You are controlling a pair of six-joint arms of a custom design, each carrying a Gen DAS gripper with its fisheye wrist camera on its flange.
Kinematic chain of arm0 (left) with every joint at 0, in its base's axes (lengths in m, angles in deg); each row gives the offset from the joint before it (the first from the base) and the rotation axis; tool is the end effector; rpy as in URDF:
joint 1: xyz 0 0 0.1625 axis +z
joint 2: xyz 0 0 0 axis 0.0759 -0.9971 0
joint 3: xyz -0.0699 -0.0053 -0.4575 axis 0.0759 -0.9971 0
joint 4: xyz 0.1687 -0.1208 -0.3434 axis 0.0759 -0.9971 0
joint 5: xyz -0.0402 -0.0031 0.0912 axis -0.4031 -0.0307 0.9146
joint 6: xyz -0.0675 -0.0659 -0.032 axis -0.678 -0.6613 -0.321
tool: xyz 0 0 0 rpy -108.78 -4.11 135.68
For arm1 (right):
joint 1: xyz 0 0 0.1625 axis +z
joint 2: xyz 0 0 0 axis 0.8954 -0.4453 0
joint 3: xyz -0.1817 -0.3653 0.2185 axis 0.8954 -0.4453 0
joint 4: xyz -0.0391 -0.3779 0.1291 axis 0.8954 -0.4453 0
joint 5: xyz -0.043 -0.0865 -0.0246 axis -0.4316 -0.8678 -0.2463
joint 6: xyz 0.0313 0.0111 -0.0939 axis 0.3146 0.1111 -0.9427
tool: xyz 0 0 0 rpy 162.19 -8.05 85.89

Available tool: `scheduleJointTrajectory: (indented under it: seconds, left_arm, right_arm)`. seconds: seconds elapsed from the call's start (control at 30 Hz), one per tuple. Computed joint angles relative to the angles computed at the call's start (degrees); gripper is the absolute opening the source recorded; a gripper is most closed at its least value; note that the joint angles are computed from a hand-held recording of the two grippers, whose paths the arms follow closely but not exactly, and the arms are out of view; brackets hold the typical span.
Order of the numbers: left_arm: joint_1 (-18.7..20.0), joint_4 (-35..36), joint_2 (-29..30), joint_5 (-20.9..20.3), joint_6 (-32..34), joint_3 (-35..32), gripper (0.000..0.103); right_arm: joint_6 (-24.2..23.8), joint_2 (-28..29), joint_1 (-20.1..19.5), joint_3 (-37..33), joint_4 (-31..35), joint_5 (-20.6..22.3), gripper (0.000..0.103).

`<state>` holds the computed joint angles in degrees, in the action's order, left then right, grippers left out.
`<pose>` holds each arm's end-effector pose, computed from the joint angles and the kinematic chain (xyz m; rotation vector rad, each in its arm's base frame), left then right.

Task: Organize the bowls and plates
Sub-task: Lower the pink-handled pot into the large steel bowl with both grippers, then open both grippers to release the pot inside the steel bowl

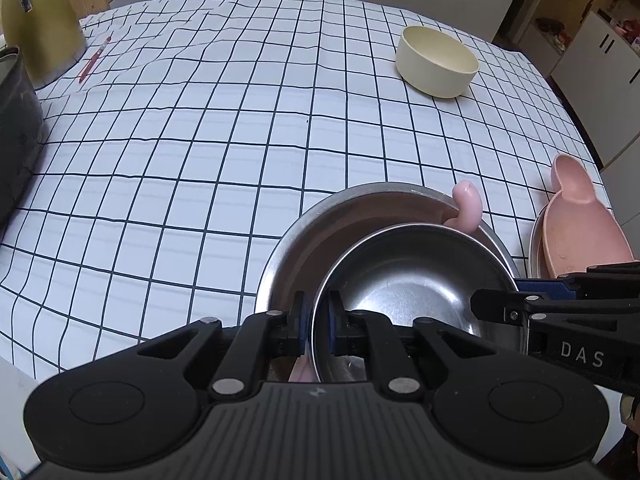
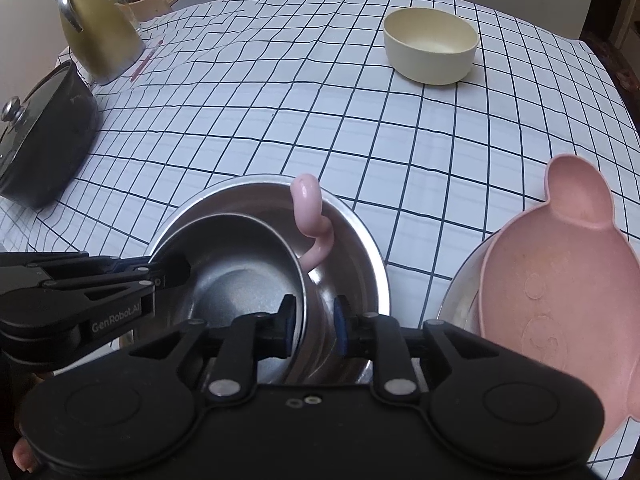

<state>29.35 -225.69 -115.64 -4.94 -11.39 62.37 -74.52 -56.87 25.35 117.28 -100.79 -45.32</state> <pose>-0.4262 -0.5089 -0.0160 0.6564 2.4595 -0.2696 0.0719 -0.4561 0.3459 -0.0307 -2.5132 0.5279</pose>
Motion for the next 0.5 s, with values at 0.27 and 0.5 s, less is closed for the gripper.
scheduleJointTrajectory:
  seconds: [0.27, 0.5]
  left_arm:
    - [-1.1, -1.8, -1.2, 1.2, 2.4, 1.0, 0.01]
    - [-2.7, -4.0, -2.3, 1.7, 5.1, 1.8, 0.01]
  right_arm:
    - [-1.3, -1.4, 1.2, 0.4, -0.7, 0.4, 0.029]
    - [-1.9, -3.4, 2.4, 0.3, 0.0, 1.0, 0.037]
